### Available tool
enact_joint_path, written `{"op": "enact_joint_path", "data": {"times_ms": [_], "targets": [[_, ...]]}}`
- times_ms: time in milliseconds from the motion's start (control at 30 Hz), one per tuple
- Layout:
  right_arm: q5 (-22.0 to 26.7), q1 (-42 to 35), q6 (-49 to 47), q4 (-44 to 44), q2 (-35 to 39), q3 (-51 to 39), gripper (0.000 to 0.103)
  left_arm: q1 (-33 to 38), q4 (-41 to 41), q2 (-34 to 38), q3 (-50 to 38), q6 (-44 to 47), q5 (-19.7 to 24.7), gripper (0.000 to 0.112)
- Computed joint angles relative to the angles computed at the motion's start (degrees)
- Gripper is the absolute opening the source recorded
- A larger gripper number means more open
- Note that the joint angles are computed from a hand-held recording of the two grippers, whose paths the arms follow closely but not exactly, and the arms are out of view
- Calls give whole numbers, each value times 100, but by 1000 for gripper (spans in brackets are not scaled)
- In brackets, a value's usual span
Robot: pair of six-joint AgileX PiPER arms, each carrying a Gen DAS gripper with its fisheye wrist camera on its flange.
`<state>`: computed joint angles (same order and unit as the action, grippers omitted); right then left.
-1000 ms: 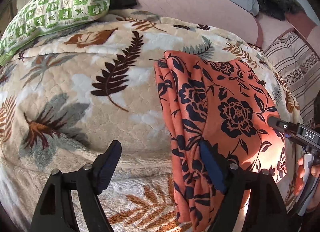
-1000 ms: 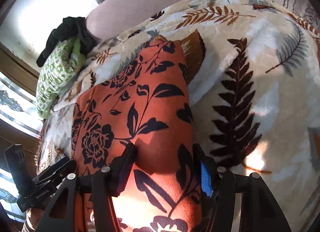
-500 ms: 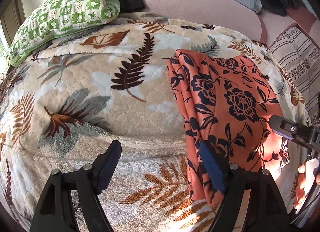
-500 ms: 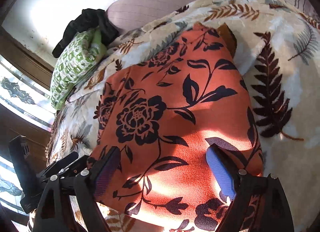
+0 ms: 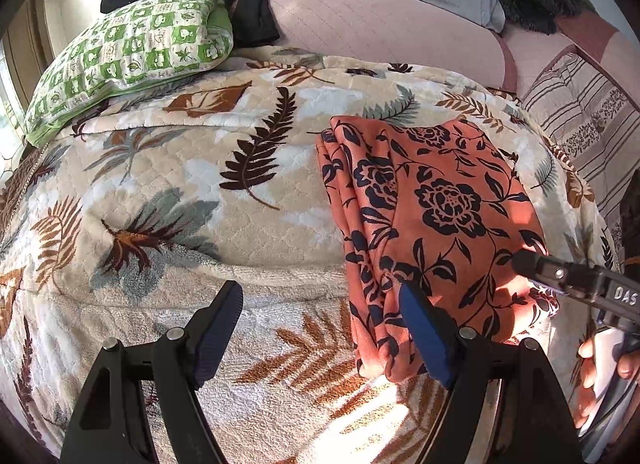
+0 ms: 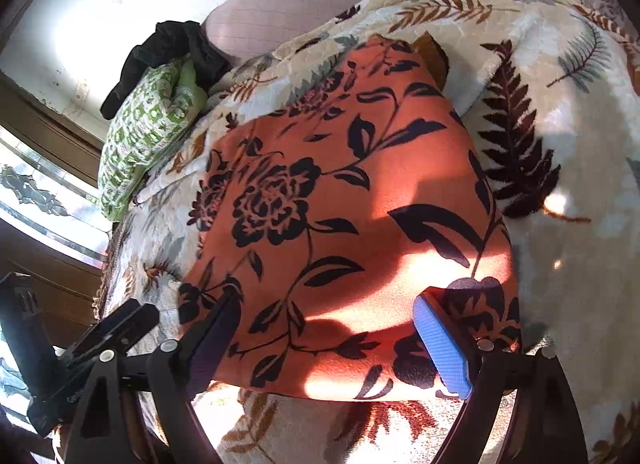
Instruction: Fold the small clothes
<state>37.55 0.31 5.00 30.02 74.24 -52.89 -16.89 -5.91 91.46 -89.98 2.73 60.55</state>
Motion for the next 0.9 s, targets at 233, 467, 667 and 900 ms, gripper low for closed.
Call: {"op": "enact_joint_path", "data": {"times_ms": [233, 467, 667, 900], "targets": [[-149, -281, -265, 102, 258, -633, 90, -94, -90, 48, -85, -88, -60, 81], [-1, -471, -581, 413, 854, -1075, 92, -257, 310, -81, -110, -441, -46, 85], [482, 611, 1659, -2327, -872, -598, 92, -469, 786, -437, -15, -913, 134, 90], [2468, 3346, 4955, -5616, -1815, -671, 103, -582, 814, -1033, 137, -1332, 403, 90]]}}
